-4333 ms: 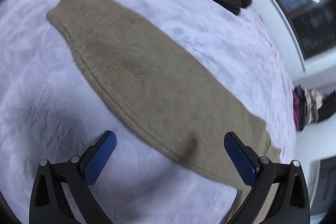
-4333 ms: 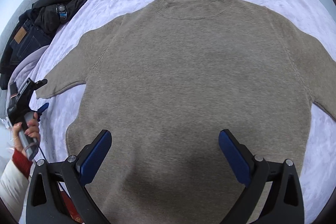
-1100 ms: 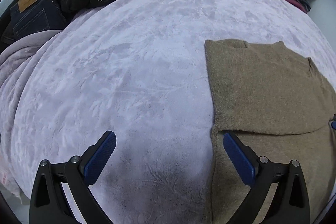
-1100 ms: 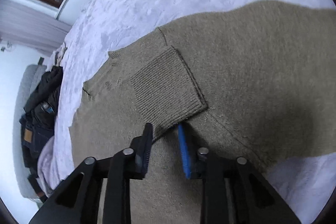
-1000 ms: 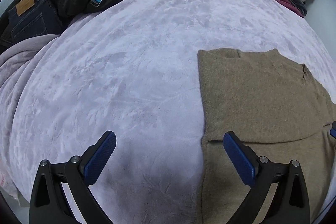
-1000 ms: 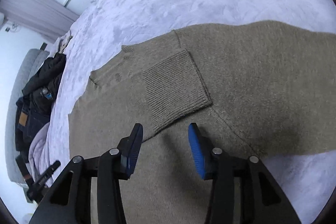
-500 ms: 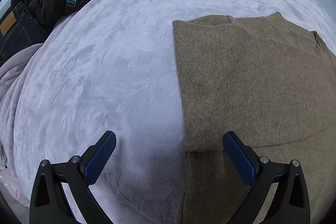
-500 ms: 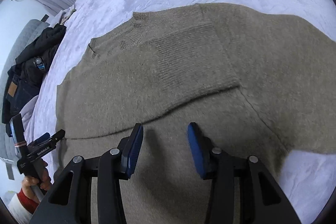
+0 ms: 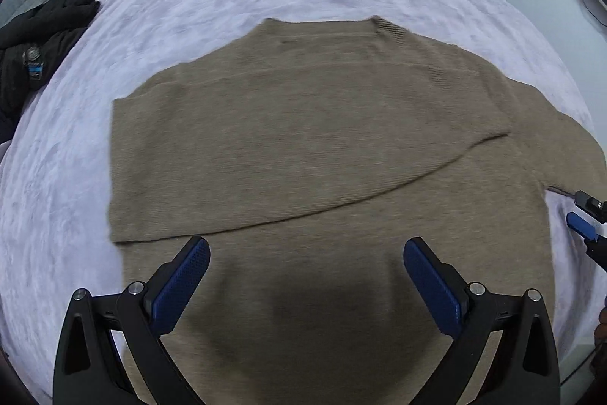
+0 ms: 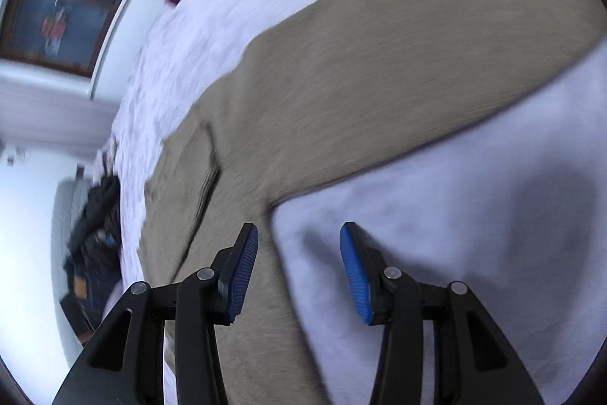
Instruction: Fold small clothes
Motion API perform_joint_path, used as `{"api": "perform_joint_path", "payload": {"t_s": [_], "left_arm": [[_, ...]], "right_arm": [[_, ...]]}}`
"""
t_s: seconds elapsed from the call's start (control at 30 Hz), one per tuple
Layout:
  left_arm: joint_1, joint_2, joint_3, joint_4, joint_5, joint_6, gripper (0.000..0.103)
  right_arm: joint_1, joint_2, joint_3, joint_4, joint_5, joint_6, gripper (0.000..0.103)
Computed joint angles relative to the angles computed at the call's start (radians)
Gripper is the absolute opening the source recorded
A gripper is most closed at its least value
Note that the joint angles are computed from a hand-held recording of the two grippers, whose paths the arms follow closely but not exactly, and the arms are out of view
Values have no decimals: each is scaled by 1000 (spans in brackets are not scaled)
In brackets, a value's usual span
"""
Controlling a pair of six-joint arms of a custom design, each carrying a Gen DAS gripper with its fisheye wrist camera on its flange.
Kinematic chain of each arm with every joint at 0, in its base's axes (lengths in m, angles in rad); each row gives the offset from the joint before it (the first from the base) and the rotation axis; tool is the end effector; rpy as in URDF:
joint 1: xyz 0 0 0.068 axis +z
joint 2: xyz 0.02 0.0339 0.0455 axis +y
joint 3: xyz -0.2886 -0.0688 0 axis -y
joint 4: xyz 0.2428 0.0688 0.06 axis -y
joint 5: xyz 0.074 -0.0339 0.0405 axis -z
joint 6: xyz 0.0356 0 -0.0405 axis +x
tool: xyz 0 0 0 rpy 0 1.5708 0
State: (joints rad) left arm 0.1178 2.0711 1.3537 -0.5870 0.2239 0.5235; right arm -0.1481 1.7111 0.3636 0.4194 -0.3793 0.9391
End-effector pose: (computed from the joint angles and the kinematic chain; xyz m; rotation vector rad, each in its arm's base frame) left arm 0.4075 0.0403 0.1474 0.6084 2.7475 -0.1814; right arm 0.2362 -0.0219 0.0901 1.1937 2.2940 0.7881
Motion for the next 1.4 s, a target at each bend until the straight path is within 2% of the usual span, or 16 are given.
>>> {"api": "perform_joint_path", "payload": {"t_s": [0.2,0.27,0.4,0.6,0.7,0.77,0.83,0.87,0.9,1.0,1.13,1.27,1.4], "left_arm": [[-188,-72,-113,54,20,-86,103],[-238,-84,-134,82,13,-111,103],[-317,-71,-127,106,4,-190,103],[-445,-29,-109,207,-51,-315,103],[-494,8,-103,243,-105,-315,103],[-507,36,-88,229,-136,-302,103],[-490,37,-88,221,-110,-305,103],[-477,31,-91,220,-96,-304,103],[-465,25,-94,218,-91,-299,103],[-426,8,-97,212,-80,-278,103],[-363,-13,-98,210,-64,-259,103],[-296,-19,-75,185,-41,-244,103],[-208,-15,-46,174,-34,-207,103]], "right_arm": [[-274,-105,-128,38,-2,-45,50],[-378,-105,-138,41,-27,-87,50],[-533,-30,-145,147,-110,-104,50],[-589,72,-86,229,-184,-114,50],[-620,118,-78,296,-221,-57,50],[-638,154,-81,362,-249,6,50],[-649,204,-84,440,-292,68,44],[-656,238,-91,508,-322,105,24],[-644,266,-90,563,-333,142,8],[-612,332,-100,753,-359,244,8],[-530,317,-76,844,-351,321,8],[-405,264,1,829,-323,368,8],[-229,209,144,683,-286,322,8]]}}
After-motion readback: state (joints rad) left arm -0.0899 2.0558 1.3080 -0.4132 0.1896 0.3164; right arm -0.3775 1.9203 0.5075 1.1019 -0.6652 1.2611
